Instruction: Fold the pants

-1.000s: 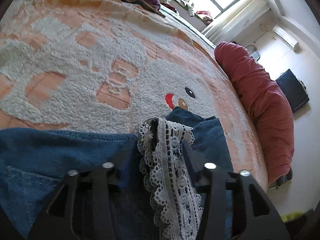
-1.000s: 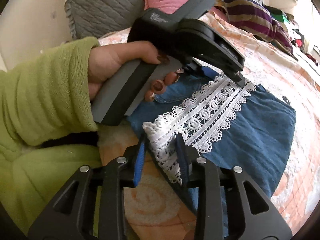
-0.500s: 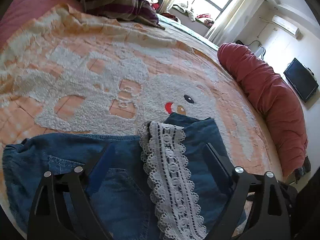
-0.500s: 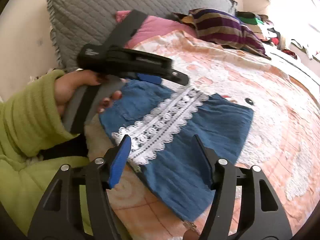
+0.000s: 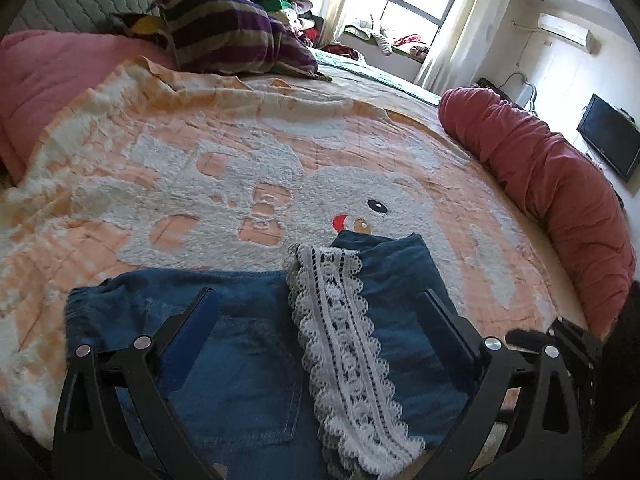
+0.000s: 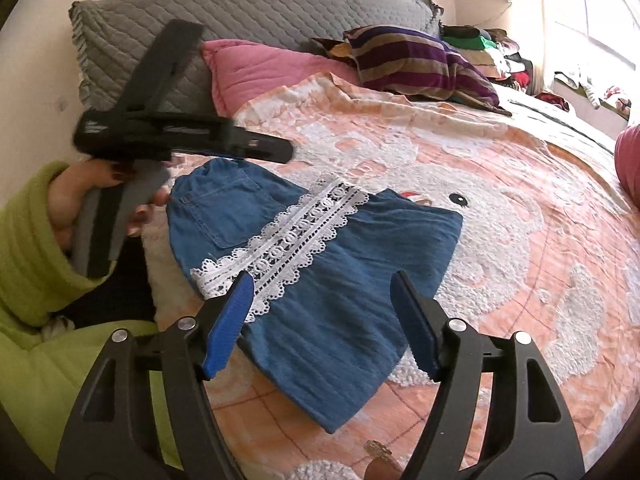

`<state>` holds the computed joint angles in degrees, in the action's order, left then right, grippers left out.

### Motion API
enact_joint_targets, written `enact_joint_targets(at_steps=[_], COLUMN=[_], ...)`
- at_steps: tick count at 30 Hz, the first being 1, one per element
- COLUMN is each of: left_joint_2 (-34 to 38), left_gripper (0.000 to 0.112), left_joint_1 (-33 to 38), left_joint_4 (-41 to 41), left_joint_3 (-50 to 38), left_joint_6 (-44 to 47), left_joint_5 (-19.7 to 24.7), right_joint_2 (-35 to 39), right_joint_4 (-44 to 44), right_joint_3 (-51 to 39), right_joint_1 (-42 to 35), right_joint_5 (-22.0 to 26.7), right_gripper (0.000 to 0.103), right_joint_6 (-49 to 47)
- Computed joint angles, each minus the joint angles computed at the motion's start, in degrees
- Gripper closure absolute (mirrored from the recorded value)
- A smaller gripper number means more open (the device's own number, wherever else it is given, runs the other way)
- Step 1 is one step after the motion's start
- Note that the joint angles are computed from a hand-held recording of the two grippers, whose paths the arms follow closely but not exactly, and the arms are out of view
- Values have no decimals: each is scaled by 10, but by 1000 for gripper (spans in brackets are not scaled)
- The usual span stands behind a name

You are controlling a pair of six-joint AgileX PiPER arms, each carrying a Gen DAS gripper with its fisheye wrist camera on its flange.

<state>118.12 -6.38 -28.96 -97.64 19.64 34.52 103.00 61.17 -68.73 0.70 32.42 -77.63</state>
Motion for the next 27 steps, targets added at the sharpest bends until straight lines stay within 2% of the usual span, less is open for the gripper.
enact_joint_targets(at_steps=[6, 9, 11, 12, 18, 21, 23, 27], left_joint_2=[-74, -96, -103, -101, -91, -57, -40, -43], left_gripper=[17, 52, 61, 69, 72, 72, 72, 72], left_joint_1=[-1, -1, -9, -15, -73, -95, -79, -68], left_joint_4=[-36, -79, -80, -77, 9, 109, 80, 54], left_joint_3=[126, 173, 194, 196, 201, 177, 163, 168], left_joint_6=[50, 94, 106, 109, 88, 17, 30, 51], left_joint_5=[-51, -58, -58, -53, -51, -26, -4, -3], right_joint_2=[22, 32, 40, 44, 68, 77, 78, 80], right_joint_4=[-31, -50, -63, -72, -155, -161, -154, -151], right_joint_3=[-15, -21, -25, -27, -34, -33, -30, -29], right_joint_1=[1, 3, 4, 5, 15, 8, 4, 5], right_joint_5=[5, 12, 17, 20, 13, 16, 18, 17], right_gripper=[40, 40, 43, 47, 49, 51, 51, 51], right_joint_6=[32, 44, 50, 53, 109, 107, 99, 96])
